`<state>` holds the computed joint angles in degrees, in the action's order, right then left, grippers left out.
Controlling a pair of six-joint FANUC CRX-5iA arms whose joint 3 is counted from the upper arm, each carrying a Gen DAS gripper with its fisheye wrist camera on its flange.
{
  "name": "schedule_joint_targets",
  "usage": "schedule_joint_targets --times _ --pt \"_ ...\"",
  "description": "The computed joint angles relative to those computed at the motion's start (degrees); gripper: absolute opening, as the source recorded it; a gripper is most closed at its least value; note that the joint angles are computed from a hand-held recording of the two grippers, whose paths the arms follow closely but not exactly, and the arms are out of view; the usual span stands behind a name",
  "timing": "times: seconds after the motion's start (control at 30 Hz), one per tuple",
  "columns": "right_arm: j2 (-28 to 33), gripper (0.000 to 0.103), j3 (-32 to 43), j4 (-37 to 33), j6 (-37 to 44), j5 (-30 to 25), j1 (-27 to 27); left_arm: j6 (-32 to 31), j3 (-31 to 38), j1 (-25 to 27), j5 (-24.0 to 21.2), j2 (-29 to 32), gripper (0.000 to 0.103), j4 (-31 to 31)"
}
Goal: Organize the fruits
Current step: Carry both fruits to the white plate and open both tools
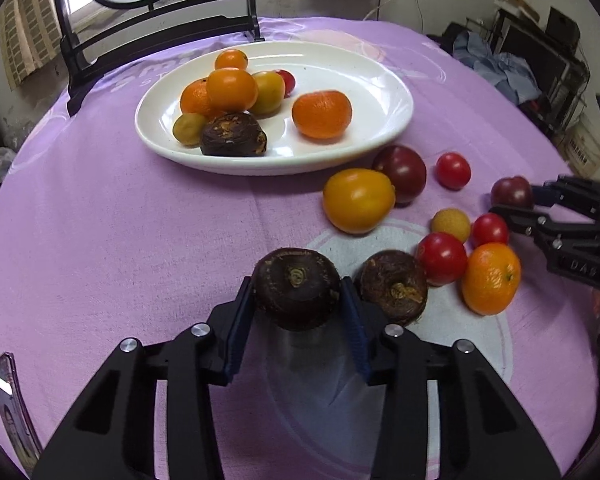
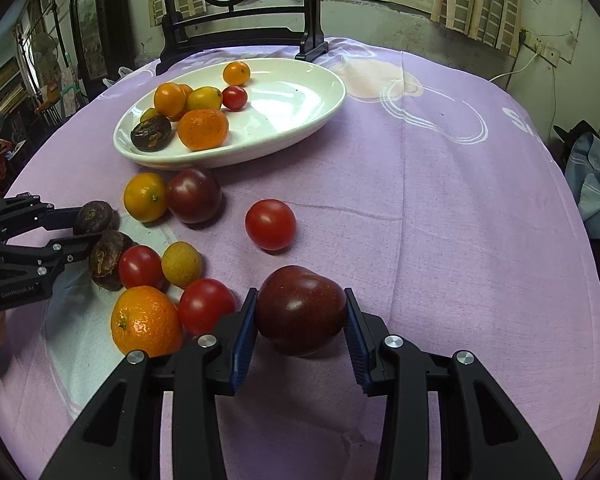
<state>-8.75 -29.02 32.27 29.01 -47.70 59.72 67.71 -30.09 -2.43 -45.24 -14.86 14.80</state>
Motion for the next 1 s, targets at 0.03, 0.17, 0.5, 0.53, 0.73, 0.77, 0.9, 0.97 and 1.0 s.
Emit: schedule_joint_targets --times 0.03,0.17,0.5,0.53,0.73,0.77,0.9,0.97,1.0 --pt "-0.55 0.041 -0.63 1.26 -1.37 0.50 0.02 -0.34 -0.48 0.61 0.36 -0.39 0.042 1.30" --pt "-3.49 0.041 -3.42 5.82 -7.06 4.13 -0.82 3.34 -1.08 2.73 1.84 -2.67 0.042 2.23" --pt "-3.00 0.041 -0.53 10.00 -8.64 7.46 -0.25 8.23 2.43 4.16 1.53 -3.94 0.042 2.45" --pt "-2.31 0.041 0.55 9.83 -7.75 7.62 -0.39 8.53 3.04 3.84 1.61 -3.52 0.042 2.51" --pt "4.24 0.041 6.72 11.97 -5.39 8.77 -2.48 12.58 9.22 0.35 2.56 3.28 0.042 0.41" --pt "5.51 0.041 7.62 11.93 -5.35 8.88 -3.00 13.80 10.42 -0.33 2.59 4.81 0.042 -0.35" --pt "10.06 0.041 12.01 5.92 -2.96 9.91 -5.60 15.92 12.79 -1.43 2.57 9.49 0.042 0.02" --pt "12.08 0.041 14.74 0.47 -0.14 9.37 -6.72 17.27 13.68 -2.04 2.50 11.02 0.042 -1.12" --pt "13.22 0.041 16.62 -2.78 1.97 8.20 -7.25 18.13 13.95 -2.24 2.63 11.42 0.042 -2.01"
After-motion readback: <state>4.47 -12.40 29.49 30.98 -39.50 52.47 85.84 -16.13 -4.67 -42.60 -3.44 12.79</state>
